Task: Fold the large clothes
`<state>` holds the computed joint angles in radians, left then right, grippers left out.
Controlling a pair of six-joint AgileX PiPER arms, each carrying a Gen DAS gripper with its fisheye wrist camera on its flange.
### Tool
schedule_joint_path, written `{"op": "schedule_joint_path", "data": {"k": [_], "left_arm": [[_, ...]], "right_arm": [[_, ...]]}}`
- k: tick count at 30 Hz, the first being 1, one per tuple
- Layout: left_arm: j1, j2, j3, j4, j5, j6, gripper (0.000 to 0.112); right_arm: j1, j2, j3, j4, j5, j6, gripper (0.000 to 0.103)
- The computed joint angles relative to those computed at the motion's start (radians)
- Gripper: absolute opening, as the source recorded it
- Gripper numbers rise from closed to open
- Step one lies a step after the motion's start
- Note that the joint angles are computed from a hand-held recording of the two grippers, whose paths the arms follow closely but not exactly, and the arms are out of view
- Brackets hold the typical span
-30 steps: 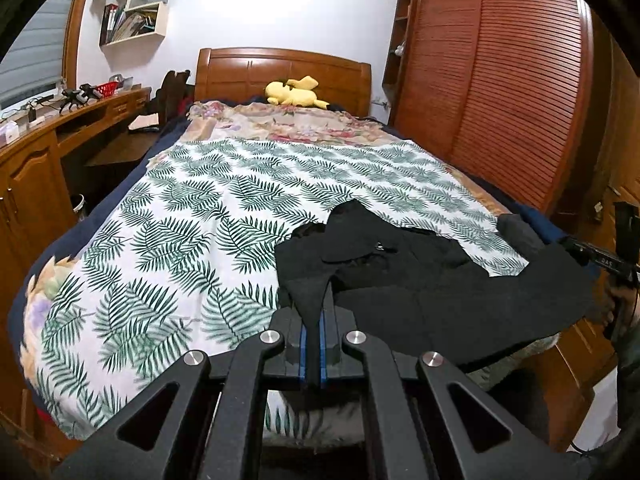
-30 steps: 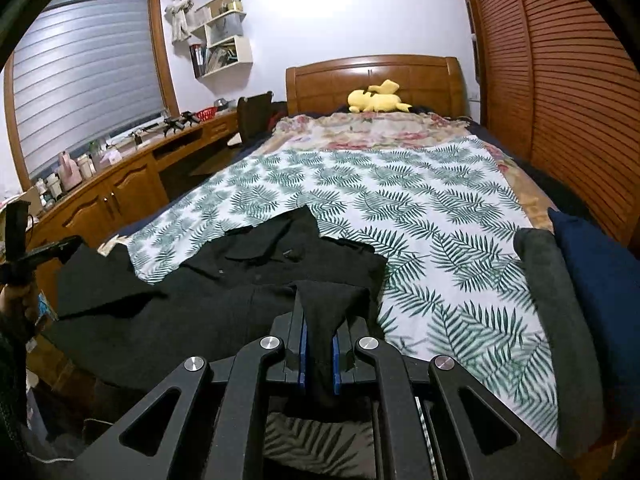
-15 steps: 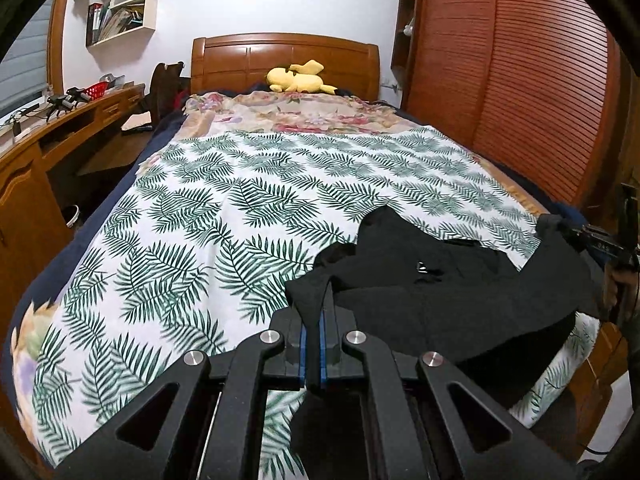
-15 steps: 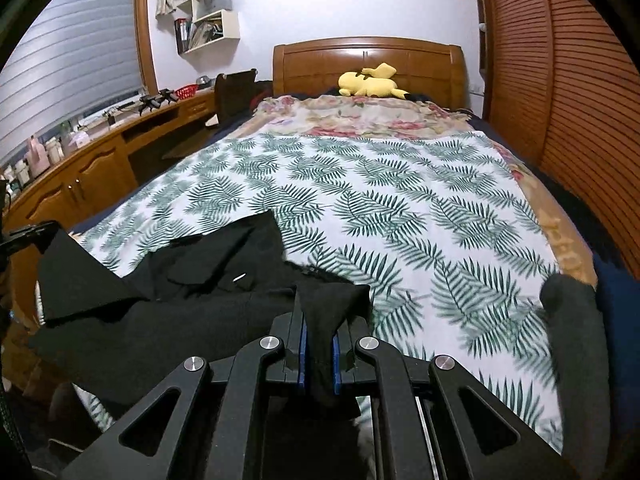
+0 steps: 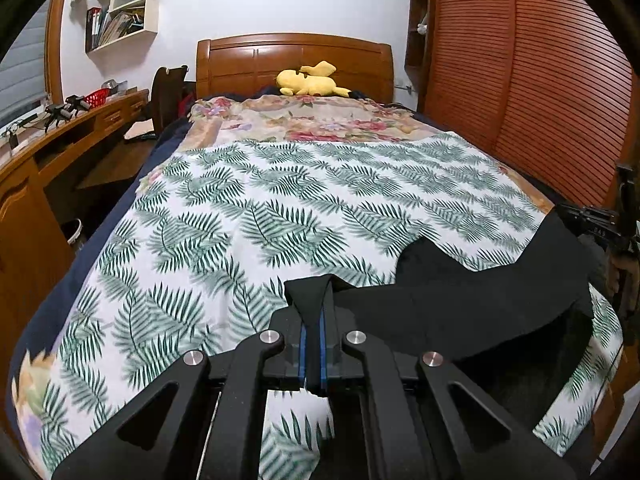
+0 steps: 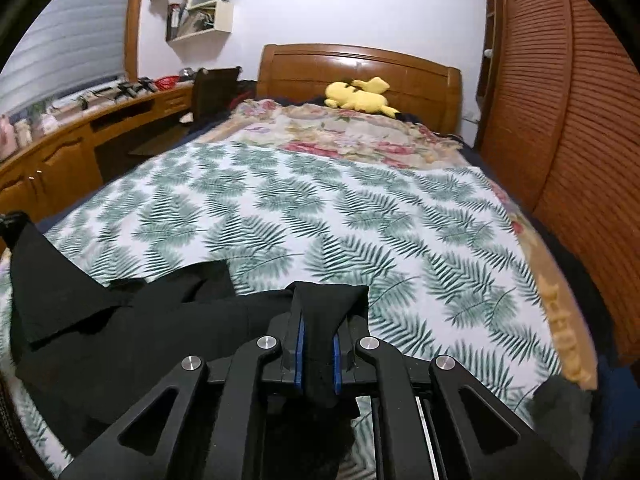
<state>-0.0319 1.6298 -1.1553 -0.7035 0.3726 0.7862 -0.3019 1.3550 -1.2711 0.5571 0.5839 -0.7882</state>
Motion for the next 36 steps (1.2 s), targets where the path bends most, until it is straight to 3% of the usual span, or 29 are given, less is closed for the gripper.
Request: {"op": "schedule_joint_path", "data": {"k": [3, 5, 7, 9, 11, 18, 23, 26, 29, 32, 36], "left_arm": [[-0.003, 0.058, -0.064, 0.011, 0.018, -0.029, 0.005], [-0.016, 0.082, -0.076, 0.087, 0.015, -0.122, 0.008], [-0.032, 0.080, -0.052, 0.155, -0.015, -0.183, 0.022], [-0.037, 0.055, 0.011, 0.102, -0.077, -0.126, 0.056], [-0.026, 0.037, 0.055, 0.007, -0.077, -0.037, 0.072], [-0.019, -0.074, 0.278, -0.219, -0.088, 0.198, 0.074], [-0.017, -0.151, 0.414, -0.261, -0.089, 0.257, 0.074], [-0.023, -0.188, 0.476, -0.253, -0.102, 0.268, 0.074], [-0.034, -0.211, 0.525, -0.244, -0.128, 0.279, 0.074], [-0.019, -0.215, 0.569, -0.349, -0.121, 0.392, 0.073], [-0.014, -0.200, 0.612, -0.462, -0.115, 0.514, 0.063]], "right_arm": [[0.062, 0.049, -0.035, -0.171, -0.015, 0.188, 0.009], [0.069, 0.061, -0.037, -0.172, 0.006, 0.219, 0.016], [0.063, 0.057, -0.027, -0.162, 0.025, 0.229, 0.027], [0.041, 0.044, -0.008, -0.124, 0.044, 0.195, 0.055], [0.003, 0.018, 0.029, -0.060, 0.059, 0.134, 0.059], [-0.198, -0.080, 0.189, 0.086, 0.208, -0.057, 0.059], [-0.295, -0.136, 0.274, 0.107, 0.285, -0.143, 0.059], [-0.362, -0.144, 0.302, 0.155, 0.357, -0.228, 0.067], [-0.411, -0.127, 0.286, 0.171, 0.430, -0.252, 0.068], [-0.432, -0.125, 0.281, 0.174, 0.455, -0.253, 0.068], [-0.447, -0.111, 0.311, 0.180, 0.462, -0.269, 0.068]]}}
